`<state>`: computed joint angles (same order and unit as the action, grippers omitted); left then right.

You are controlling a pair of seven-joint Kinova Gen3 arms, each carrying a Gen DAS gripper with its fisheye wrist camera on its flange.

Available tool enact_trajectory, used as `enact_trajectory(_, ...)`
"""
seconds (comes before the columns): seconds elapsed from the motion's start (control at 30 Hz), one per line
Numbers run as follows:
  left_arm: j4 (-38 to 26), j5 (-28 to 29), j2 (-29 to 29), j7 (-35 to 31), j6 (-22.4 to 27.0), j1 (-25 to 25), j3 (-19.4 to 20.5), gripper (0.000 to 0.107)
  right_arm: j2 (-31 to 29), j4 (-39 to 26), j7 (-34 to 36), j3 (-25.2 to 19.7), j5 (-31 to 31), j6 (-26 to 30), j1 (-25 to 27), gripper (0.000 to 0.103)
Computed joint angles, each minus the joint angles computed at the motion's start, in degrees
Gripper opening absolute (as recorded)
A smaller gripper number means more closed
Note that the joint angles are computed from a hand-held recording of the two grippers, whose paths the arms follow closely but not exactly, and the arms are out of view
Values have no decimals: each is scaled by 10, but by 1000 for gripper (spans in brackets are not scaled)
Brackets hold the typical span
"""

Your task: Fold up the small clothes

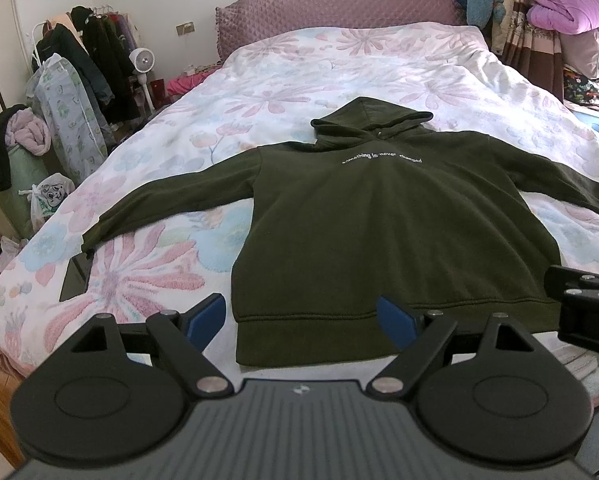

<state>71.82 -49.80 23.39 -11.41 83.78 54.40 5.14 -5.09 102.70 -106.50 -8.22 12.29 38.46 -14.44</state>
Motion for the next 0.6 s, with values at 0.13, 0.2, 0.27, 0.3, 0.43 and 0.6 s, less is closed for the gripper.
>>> enact_trajectory(0.13, 0, 0, 0, 0, 0, 0, 0, 100, 0, 0, 0, 0, 0, 0, 0, 83)
enact_trajectory(0.2, 0, 0, 0, -1, 0, 0, 0, 100, 1, 0, -1, 0, 1, -1, 0, 83)
enact_trajectory(0.27, 4, 2, -2, 1, -2, -1, 0, 100, 1, -1, 1, 1, -1, 0, 0, 83)
enact_trajectory(0.3, 7, 3, -3, 1, -5, -4, 0, 100, 1, 0, 1, 1, -1, 0, 0, 83)
enact_trajectory(0.43, 15, 8, -6, 6, -11, -11, 1, 100, 9, -7, -3, 2, 0, 3, 0, 83)
enact_trajectory(0.6, 7, 21, -4, -8, -18, -29, 1, 100, 30, -28, -4, 5, 4, 13, -4, 83)
